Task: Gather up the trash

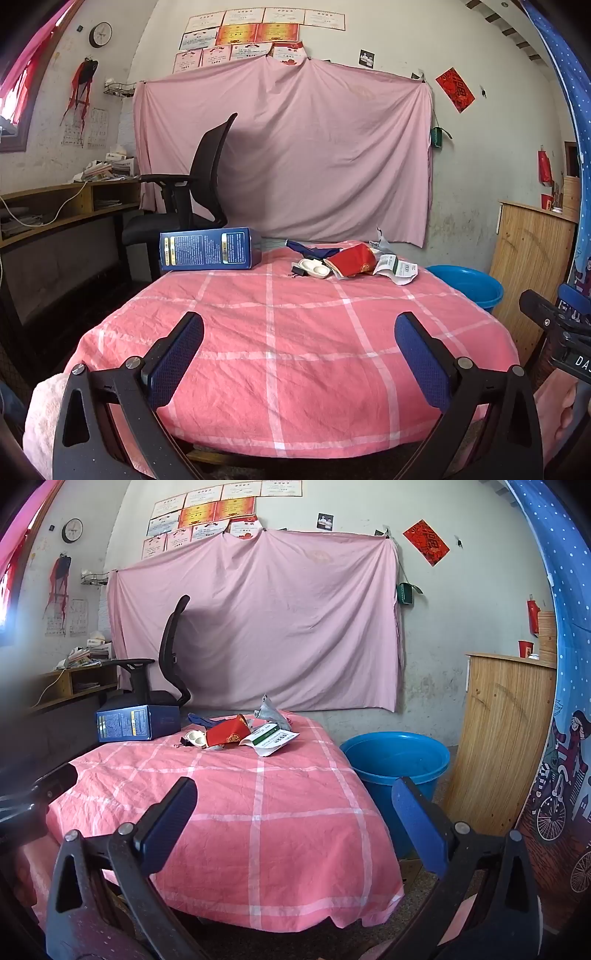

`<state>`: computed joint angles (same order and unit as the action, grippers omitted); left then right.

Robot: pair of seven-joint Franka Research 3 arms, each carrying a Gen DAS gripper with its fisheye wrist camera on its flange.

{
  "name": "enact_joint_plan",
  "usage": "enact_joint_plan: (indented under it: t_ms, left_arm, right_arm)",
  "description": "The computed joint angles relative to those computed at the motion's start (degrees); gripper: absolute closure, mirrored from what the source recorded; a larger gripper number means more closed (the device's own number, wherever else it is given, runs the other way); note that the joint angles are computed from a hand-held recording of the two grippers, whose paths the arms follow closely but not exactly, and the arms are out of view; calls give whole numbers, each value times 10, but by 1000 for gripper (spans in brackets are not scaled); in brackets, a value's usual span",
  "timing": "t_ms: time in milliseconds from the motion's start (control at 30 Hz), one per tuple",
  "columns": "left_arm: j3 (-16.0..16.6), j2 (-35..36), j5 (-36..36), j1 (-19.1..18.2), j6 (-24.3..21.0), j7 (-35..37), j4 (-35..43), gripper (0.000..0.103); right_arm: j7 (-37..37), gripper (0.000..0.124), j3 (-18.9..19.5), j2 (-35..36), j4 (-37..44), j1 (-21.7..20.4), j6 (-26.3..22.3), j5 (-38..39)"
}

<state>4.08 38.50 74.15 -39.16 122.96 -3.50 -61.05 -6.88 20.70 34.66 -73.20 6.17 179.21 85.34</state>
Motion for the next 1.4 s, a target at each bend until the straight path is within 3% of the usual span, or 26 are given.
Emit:
enact_joint_plan:
  t_ms: [1400]
  left_arm:
    - [-1, -3, 0, 2, 2, -1, -3, 2]
  right_arm:
    - [-5, 21, -5, -1, 0, 3, -2, 10]
